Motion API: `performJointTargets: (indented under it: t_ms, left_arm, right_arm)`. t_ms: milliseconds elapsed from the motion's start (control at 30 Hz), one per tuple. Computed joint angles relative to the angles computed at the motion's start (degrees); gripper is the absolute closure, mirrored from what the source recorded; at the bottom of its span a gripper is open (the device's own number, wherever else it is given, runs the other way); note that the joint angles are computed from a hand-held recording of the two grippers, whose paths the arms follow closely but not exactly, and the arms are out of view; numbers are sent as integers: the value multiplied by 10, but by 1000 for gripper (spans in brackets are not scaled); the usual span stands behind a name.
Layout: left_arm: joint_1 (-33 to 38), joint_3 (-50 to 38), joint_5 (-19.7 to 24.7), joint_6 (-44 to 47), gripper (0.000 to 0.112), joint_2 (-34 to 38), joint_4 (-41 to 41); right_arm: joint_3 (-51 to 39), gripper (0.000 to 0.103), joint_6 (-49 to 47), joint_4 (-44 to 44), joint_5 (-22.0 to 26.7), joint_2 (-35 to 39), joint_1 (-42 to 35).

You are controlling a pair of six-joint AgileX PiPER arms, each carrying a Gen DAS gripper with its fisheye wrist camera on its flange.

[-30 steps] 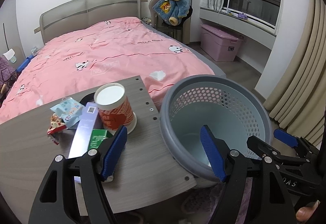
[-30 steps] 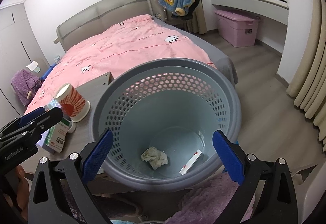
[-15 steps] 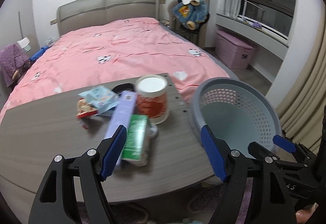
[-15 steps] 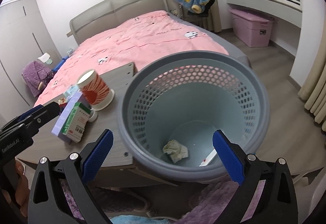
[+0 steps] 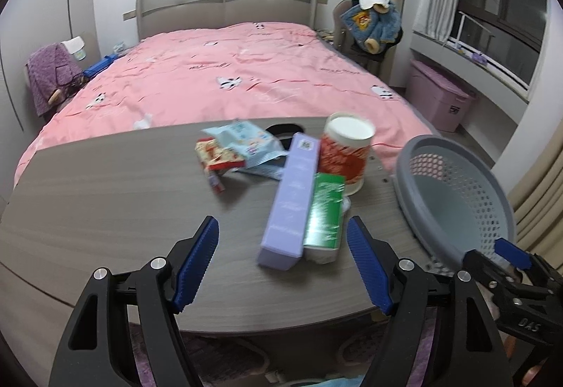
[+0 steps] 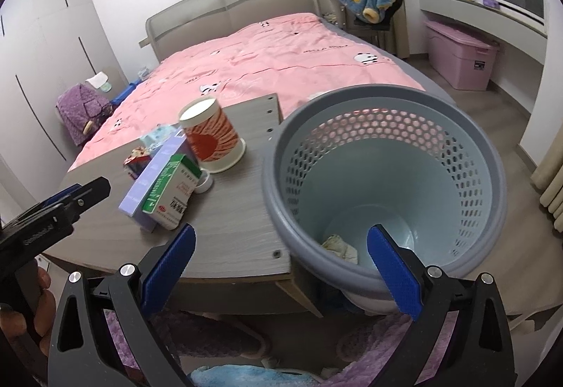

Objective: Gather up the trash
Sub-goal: 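Withdraw both tools from the wastebasket back toward the table, then grasp the lavender box upright with the left tool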

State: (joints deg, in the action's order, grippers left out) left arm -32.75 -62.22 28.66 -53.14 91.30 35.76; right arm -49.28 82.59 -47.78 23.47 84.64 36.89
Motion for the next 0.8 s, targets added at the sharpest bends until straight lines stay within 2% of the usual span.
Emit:
performJointTargets:
  t_ms: [300, 667, 800]
  left_arm:
    - [41, -13, -11, 50, 40, 41, -48]
    - [44, -34, -17, 89, 40, 79, -81]
    - [54, -29, -32, 107, 40, 78, -98]
  right_arm:
    - [-29, 7, -45, 37, -7, 33, 3]
    - [-52, 7, -89, 81, -16, 60, -7]
    - [-64, 7, -108, 99, -17, 72, -10]
